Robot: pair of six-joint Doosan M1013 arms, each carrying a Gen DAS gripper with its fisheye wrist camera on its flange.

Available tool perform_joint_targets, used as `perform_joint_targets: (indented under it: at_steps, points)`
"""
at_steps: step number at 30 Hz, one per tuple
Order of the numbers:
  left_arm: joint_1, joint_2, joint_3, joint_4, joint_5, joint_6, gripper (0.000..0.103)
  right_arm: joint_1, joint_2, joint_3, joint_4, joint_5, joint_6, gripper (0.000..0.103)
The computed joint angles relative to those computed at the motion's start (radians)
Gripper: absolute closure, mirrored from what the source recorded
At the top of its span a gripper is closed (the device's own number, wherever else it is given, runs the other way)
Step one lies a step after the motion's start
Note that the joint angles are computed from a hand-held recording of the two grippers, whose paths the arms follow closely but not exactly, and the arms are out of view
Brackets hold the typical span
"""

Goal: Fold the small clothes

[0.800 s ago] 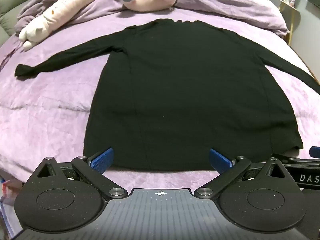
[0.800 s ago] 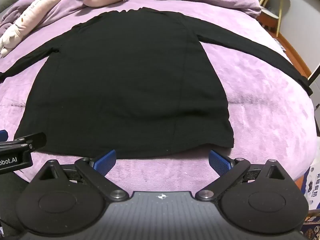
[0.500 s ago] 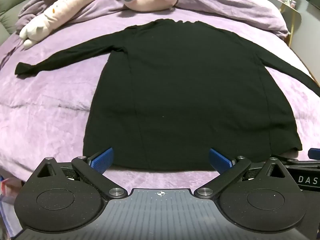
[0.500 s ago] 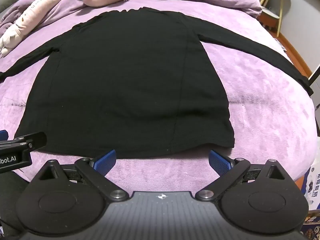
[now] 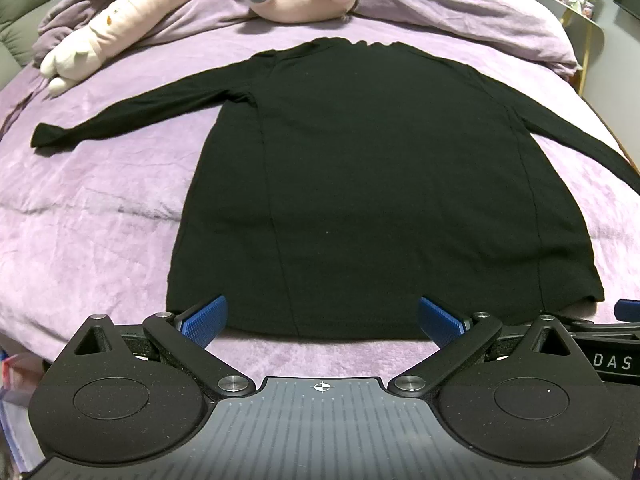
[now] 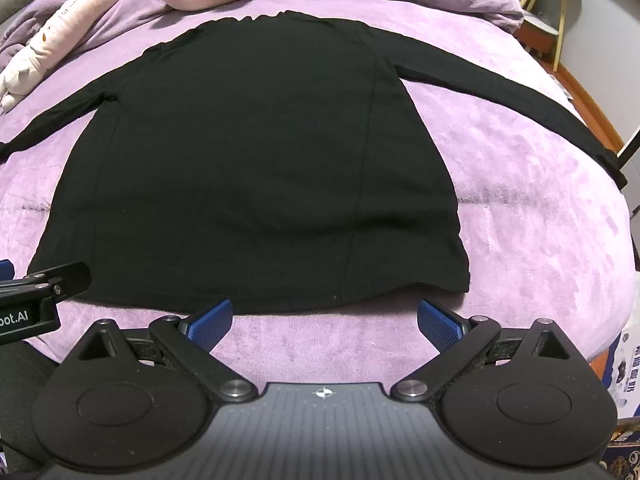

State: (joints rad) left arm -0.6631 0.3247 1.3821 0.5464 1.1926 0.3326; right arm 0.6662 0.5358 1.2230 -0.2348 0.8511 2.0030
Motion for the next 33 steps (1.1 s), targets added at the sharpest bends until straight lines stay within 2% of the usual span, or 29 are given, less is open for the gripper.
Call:
perform_joint_targets:
  at_steps: [33]
  points:
    - [-0.003, -0.001, -0.003, 0.000, 0.020, -0.010, 0.000, -0.002, -0.002, 0.004, 0.001, 0.003, 0.010, 0.004]
